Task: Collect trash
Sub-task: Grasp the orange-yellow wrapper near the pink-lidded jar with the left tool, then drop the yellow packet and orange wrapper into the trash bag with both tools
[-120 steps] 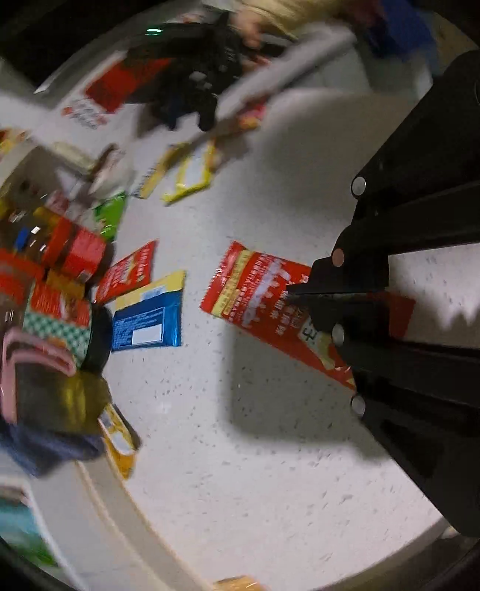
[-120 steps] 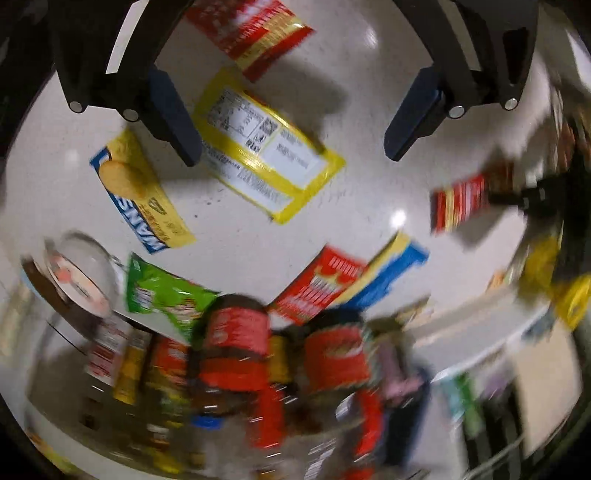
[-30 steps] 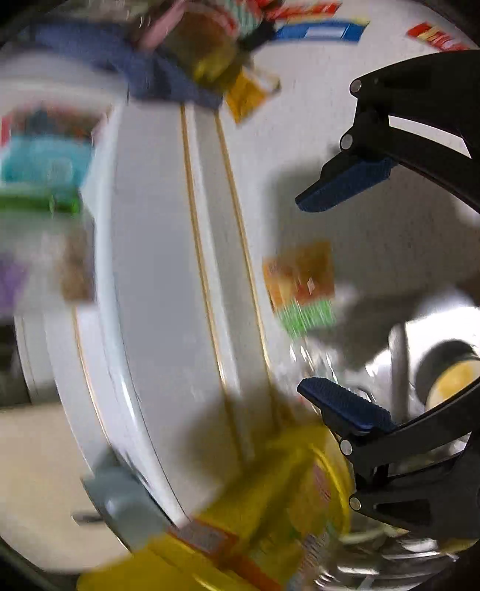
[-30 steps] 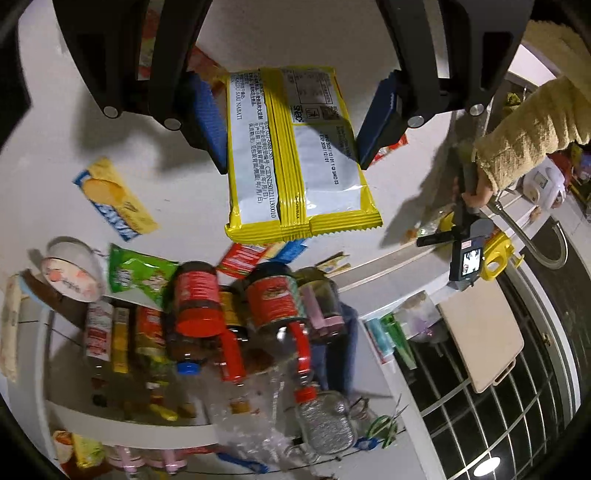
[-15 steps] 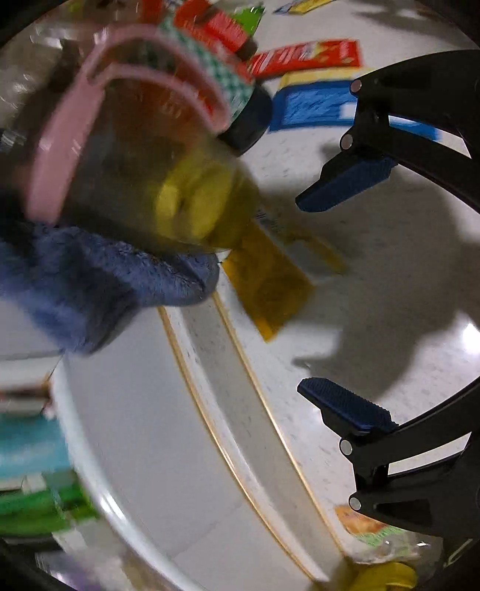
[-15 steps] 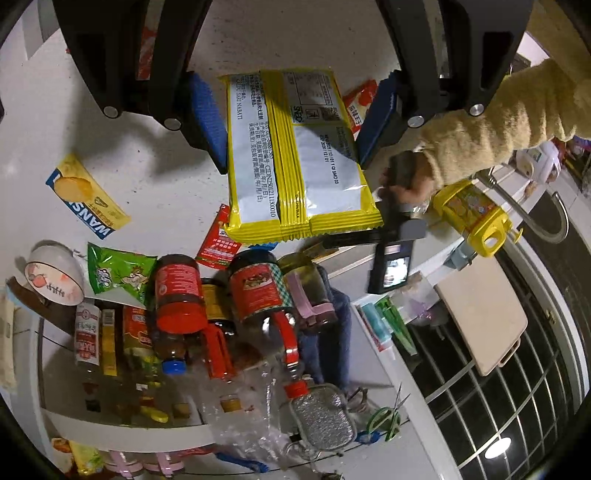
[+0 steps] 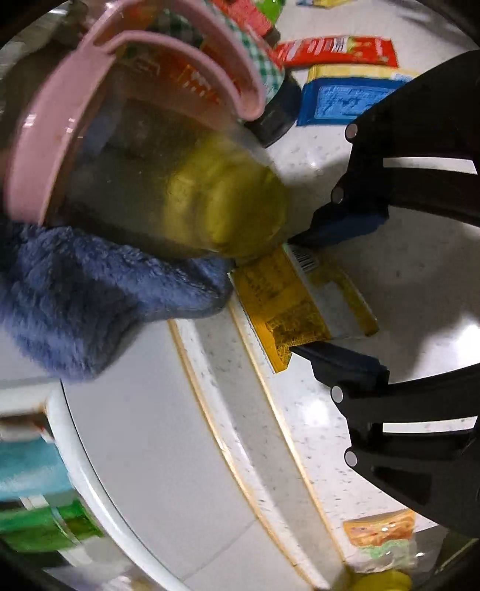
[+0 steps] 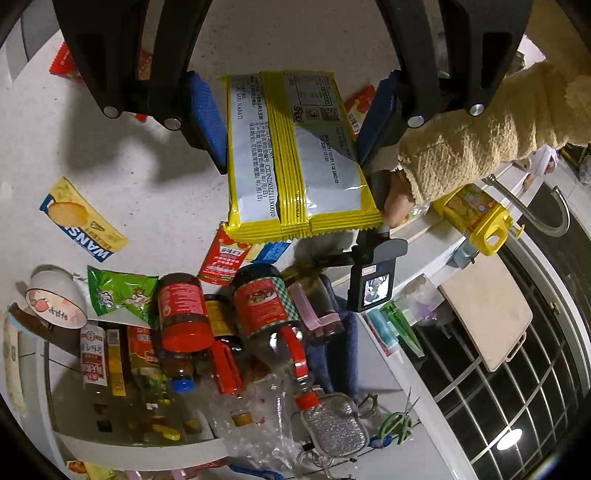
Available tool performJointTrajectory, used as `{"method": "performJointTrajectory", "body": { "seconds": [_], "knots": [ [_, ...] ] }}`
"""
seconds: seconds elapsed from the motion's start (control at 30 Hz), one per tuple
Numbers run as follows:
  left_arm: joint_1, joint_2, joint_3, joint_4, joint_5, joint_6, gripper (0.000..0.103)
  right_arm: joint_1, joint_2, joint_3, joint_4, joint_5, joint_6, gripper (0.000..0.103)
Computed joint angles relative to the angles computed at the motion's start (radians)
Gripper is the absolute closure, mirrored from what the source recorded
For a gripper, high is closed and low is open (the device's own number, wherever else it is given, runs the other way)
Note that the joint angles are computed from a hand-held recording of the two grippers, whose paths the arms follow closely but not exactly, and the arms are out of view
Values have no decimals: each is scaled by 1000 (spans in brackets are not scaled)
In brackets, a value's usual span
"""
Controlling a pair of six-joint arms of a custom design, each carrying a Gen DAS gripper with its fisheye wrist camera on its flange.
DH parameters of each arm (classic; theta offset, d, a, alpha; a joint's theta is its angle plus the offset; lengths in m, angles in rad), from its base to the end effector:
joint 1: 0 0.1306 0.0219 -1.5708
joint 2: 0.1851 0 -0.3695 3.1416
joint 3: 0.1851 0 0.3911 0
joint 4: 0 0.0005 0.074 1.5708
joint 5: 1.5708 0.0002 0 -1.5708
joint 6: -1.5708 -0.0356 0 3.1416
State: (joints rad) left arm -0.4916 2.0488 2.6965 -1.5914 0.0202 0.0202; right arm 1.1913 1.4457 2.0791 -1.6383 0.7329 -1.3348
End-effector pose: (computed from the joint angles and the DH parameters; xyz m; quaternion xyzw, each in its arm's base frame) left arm 0.5508 -0.2963 0.5689 0.2252 0.9242 -0.0874 0.2959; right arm 0.1756 0.3746 0.6460 0.1641 0.8870 0.1442 0.4068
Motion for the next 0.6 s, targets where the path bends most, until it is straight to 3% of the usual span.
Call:
{"method": "performJointTrajectory", "body": {
  "seconds": [0.1,0.33,0.5,0.6],
  "knots": [
    [21,-96,-135,55,56,17,59,0,4,8,28,3,30,36],
    [51,-503,-605,221,141,-61,60,32,-9,-1,72,3,109,36],
    [45,-801,-848,193,188,-69,60,127,-41,-34,63,6,124,36],
    [6,-999,-992,146,184,-1,60,217,-77,-80,62,5,127,36]
  ]
}}
